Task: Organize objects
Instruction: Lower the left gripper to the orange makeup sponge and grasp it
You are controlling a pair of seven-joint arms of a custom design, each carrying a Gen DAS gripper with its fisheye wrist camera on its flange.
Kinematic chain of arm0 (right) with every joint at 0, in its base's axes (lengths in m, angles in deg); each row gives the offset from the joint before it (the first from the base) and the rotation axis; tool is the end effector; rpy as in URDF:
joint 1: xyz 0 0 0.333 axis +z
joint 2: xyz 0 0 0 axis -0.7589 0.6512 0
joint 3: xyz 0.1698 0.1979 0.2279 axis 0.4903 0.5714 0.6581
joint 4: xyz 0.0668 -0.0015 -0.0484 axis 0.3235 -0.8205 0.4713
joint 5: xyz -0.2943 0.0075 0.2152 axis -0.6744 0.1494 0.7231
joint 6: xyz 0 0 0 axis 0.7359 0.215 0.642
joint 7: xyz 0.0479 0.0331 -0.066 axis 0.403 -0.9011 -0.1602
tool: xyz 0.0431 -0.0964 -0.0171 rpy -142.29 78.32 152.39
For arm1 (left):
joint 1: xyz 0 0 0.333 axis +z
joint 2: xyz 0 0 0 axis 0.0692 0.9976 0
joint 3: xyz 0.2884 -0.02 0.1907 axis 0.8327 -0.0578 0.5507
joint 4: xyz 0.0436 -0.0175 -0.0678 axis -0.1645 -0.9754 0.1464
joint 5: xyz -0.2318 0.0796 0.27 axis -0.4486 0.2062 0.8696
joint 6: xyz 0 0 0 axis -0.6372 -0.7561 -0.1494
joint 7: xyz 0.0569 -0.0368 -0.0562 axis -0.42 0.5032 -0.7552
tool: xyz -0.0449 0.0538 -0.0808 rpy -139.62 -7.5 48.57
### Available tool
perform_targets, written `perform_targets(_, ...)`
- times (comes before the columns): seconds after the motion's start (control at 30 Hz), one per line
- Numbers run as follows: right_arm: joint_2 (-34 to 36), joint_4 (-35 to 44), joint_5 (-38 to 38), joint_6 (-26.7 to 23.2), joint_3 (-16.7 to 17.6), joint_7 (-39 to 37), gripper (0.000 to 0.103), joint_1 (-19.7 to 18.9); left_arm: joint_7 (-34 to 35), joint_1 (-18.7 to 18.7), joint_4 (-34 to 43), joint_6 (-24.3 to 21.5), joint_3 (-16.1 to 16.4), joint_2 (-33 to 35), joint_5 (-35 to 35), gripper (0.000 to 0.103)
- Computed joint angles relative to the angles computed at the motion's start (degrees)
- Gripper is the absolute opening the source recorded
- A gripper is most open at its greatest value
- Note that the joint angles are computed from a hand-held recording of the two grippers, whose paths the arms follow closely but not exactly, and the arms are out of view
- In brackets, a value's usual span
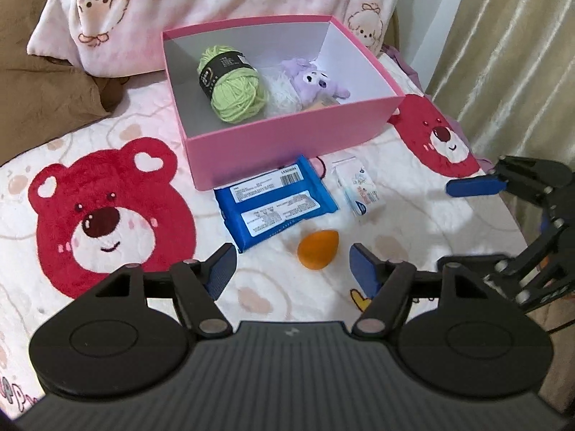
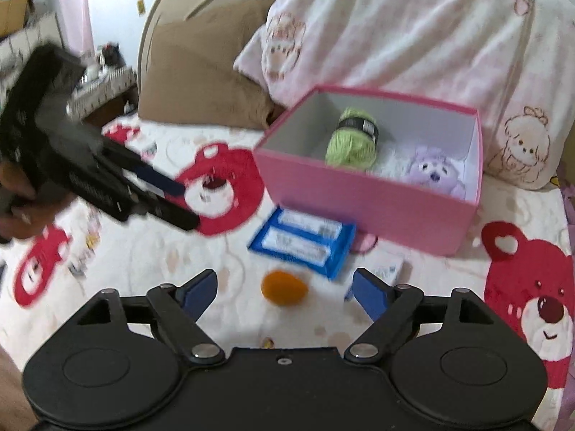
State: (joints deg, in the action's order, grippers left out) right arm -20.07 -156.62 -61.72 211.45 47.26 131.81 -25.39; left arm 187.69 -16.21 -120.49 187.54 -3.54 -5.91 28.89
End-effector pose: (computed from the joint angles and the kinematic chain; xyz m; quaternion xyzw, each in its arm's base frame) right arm 0.6400 0.3691 0.5481 -0.8030 0.4556 -0.1342 0.3600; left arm 0.7163 -0.3542 0.5580 -0.4469 0.8372 -0.3111 0.0502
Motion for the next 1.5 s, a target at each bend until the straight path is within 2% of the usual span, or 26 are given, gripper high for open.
perform_targets(0.03, 0.2, -0.2, -1.0, 0.3, -0.6, 0.1, 0.088, 0.6, 0.1, 0.3, -3.8, 2.2, -0.1, -1.6, -0.4, 0.072)
perform_targets(0.1, 1.0, -0.5, -3.8, 1.1, -2.1, 0.8, 0.088, 2.1, -1.5, 0.2, -6.6, 3.9, 0.2, -2.5, -0.3, 0.072)
perform_targets(0.23, 2.7, 0.1, -4.5, 1.5, -1.7, 0.8, 0.088, 2.0, -3.4, 0.5, -11.1, 6.4, -0.2, -3.5, -1.0, 0.072)
perform_targets(0.37, 5.6, 2.7, -3.7, 1.2, -1.1, 0.8, 0.088, 1.7, -2.3, 0.8, -18.5, 14.2, -0.8, -5.7, -0.6, 0.072)
perform_targets(0.6, 9.4, 3.7, -6.1, 6.8, -1.9, -1.3, 0.088, 2.7, -1.0, 1.1, -17.2, 17.6, -2.9, -1.9, -2.6, 0.071)
perform_targets(0.67, 10.2, 3.6, -6.8, 7.4, -2.9, -0.2, 0.088, 3.6, -0.8, 1.3, -17.4, 18.9, -3.7, -1.0, -3.9, 0.070)
perform_targets(0.77, 11.4, 4.6, -6.9, 6.5, -1.3, -2.3, 0.088, 3.1, -1.9, 0.9, -16.6, 19.7, -4.0, 0.7, -5.1, 0.069)
perform_targets(0.9, 13.6, 7.4, -6.4, 6.6, -0.7, -3.7, 0.088, 3.4, -3.0, 1.0, -17.4, 21.5, -4.4, 1.6, -6.4, 0.062)
perform_targets(1.03, 15.9, 10.0, -6.9, 6.0, -3.8, 0.8, 0.087, 5.4, -3.7, 1.6, -18.2, 23.3, -5.4, 1.9, -7.8, 0.044)
perform_targets(1.1, 16.7, 11.2, -5.7, 4.2, -3.1, 2.5, 0.087, 4.8, -3.6, 1.9, -18.4, 23.4, -5.7, 2.1, -8.4, 0.040)
perform_targets(1.2, 16.4, 9.6, -4.9, 7.1, -2.5, 3.9, 0.085, 4.1, -3.5, 2.3, -21.3, 25.7, -6.1, 1.1, -9.0, 0.038)
perform_targets(1.3, 16.4, 9.3, -5.2, 8.0, -2.8, 5.0, 0.081, 4.3, -1.5, 3.4, -22.6, 26.2, -7.5, 0.3, -9.9, 0.037)
perform_targets(1.4, 16.2, 9.0, -5.7, 8.8, -2.3, 4.5, 0.071, 4.1, 1.5, 4.2, -23.1, 25.9, -8.7, -0.1, -11.0, 0.037)
perform_targets(1.43, 16.3, 9.1, -5.6, 8.9, -1.7, 3.9, 0.065, 3.8, 2.1, 4.0, -23.1, 25.9, -8.5, -0.2, -10.9, 0.037)
perform_targets(1.5, 16.7, 10.1, -6.4, 8.2, -3.0, 4.6, 0.062, 4.8, 2.1, 3.1, -23.7, 26.9, -7.4, -0.5, -10.2, 0.037)
